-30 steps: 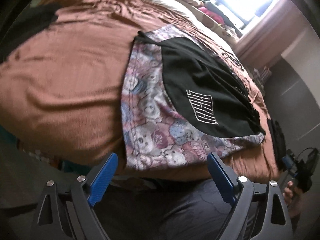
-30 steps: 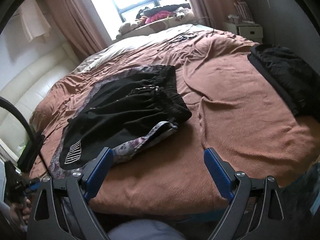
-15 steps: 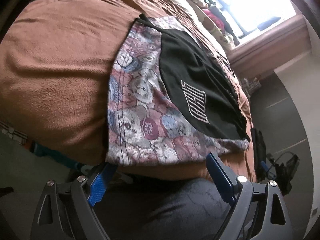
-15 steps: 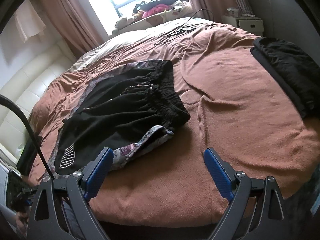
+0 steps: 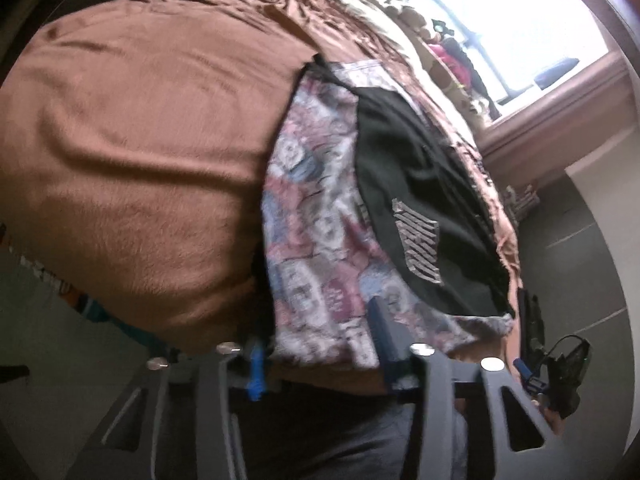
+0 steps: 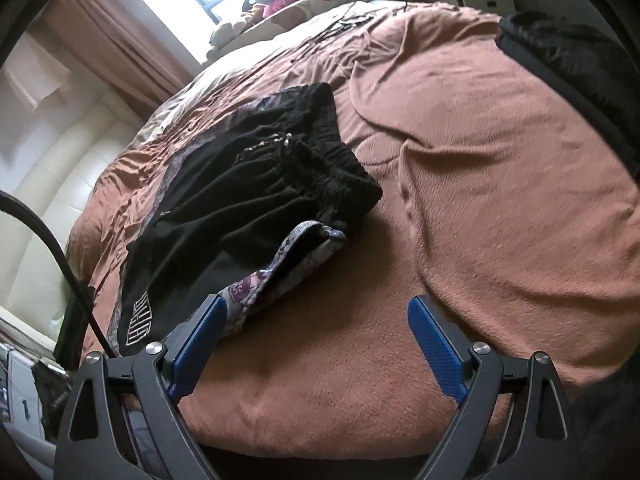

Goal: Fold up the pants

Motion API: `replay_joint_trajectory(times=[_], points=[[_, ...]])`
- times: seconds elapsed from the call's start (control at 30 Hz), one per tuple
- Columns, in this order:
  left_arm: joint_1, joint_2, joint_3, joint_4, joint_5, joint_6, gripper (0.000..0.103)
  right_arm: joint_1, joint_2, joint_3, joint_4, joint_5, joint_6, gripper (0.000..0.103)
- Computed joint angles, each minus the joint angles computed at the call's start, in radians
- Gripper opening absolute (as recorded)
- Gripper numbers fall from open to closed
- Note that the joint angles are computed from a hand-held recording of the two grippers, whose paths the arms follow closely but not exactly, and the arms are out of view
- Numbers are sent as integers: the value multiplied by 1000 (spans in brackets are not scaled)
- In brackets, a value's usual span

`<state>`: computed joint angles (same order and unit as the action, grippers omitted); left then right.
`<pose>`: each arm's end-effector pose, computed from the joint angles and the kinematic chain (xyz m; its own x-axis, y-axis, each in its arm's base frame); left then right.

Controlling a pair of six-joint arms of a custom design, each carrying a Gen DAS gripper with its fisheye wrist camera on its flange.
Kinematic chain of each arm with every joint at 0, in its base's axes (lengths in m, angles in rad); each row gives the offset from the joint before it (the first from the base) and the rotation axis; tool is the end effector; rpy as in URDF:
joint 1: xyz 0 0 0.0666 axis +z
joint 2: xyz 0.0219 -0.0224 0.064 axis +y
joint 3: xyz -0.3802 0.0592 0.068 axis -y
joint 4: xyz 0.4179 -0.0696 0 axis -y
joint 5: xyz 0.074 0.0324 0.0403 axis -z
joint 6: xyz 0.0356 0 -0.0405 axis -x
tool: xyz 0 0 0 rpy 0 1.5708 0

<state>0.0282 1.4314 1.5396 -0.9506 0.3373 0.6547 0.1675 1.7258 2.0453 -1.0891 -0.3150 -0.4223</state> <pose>0.5235 0.0026 0.4813 -0.7096 -0.5949 -0.3776 -0.3007 0.7404 -0.6012 0.6114 0.1142 0.5518 -0.7807 0.2632 -0.5667 -0.0635 0.8688 0.4910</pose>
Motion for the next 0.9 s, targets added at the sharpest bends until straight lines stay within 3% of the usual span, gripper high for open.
replay_joint_trajectory(times=[0.1,0.27,0.43,0.57,0.63,0.7,0.77,0.9], points=[[4,-7,-12,14,-4,6,29,0,26,19,8,-23,-23,91],[5,1,5,-1,-10,6,9,5,96,90,-8,-66,-54,79],[-3,-11,15,-3,-37,7,6,16,183,193,-44,-98,-67,75],[-7,-24,38,-3,-49,-1,5,17,235,255,-61,-139,-66,46],[-8,-26,55,-4,-56,-5,5,17,256,279,-74,-146,-68,21],[-12,-31,66,-2,-68,-8,5,17,250,268,-62,-138,-73,10],[-13,-40,75,7,-81,-6,5,15,223,225,-23,-140,-83,4],[-15,-53,94,27,-88,-7,5,14,161,139,53,-137,-88,3]])
